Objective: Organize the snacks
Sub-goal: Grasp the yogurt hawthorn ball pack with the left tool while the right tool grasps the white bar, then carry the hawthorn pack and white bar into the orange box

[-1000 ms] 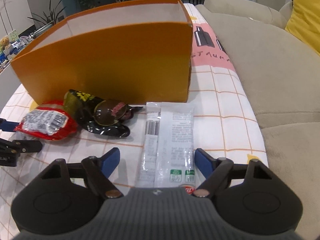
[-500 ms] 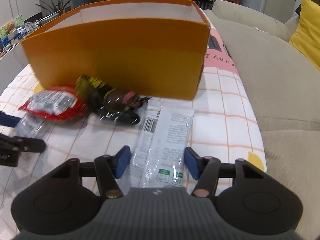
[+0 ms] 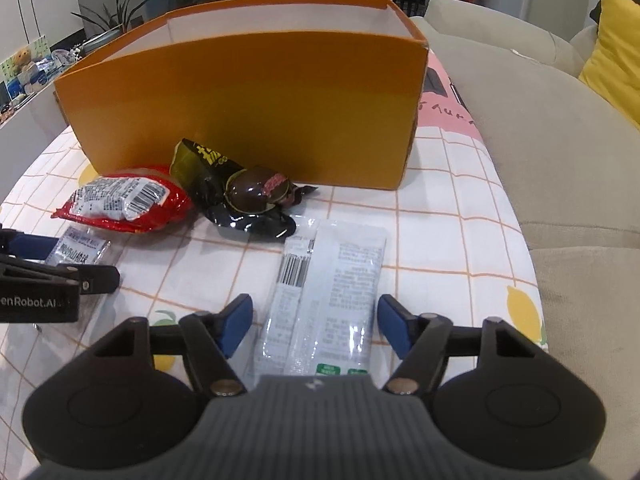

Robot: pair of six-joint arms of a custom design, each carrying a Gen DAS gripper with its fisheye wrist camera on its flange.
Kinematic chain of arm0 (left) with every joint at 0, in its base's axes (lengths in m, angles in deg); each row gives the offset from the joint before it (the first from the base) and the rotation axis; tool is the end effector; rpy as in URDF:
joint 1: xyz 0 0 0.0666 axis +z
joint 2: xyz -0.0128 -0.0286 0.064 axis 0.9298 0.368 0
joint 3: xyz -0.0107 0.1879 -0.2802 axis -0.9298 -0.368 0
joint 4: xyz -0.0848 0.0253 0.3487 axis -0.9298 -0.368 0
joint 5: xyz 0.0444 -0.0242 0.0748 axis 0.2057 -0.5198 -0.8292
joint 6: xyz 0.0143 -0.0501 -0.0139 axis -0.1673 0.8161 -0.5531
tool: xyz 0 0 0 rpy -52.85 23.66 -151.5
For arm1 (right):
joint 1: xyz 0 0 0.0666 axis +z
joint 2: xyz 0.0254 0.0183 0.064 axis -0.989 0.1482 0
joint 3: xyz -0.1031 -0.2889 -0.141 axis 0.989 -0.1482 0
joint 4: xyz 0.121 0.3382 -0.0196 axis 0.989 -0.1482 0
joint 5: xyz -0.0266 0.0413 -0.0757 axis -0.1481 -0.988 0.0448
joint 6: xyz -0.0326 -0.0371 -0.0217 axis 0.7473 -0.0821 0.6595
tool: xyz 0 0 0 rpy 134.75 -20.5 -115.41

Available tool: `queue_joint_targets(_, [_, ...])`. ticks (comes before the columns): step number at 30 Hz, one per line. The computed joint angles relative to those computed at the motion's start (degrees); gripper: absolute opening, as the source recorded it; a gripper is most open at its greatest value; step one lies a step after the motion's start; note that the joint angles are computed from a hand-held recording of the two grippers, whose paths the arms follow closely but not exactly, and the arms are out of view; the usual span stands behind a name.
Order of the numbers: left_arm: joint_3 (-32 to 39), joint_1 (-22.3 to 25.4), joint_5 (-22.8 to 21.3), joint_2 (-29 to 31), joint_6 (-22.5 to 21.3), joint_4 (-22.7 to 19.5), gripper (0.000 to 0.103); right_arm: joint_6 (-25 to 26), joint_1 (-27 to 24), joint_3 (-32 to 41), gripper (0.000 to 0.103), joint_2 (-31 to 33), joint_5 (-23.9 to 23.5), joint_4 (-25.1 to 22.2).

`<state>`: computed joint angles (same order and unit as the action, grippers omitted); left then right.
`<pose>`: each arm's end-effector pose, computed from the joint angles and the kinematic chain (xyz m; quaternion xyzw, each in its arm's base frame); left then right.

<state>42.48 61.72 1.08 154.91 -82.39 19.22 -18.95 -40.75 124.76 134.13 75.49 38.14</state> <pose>0.4599 -0.0601 0.2838 0.2072 0.9386 -0.0582 0.2698 0.4057 0.3276 0.2731 0.0738 0.9461 -0.0201 0.3148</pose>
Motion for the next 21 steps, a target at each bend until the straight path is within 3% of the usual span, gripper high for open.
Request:
queue_joint_targets(4, [0.6,-0.1,-0.4,0.1,1.4,-1.1,0.069,-0.2,0.4,0.0,0.061,-0.1,0.5,-0.4])
queue_joint_targets(10, [0.4,-0.9,-1.4,-0.7,1.9,-2.3,0.065,-0.8,1.1,-0.2,0.050,-0.6,0.4,-1.2])
queue_joint_targets(21, [0.5,-2.1,0.0,-4.5,2.7,-7.9,0.062,-3.2,2.6,1.1,0.047,-3.1,-1.0,-6.0])
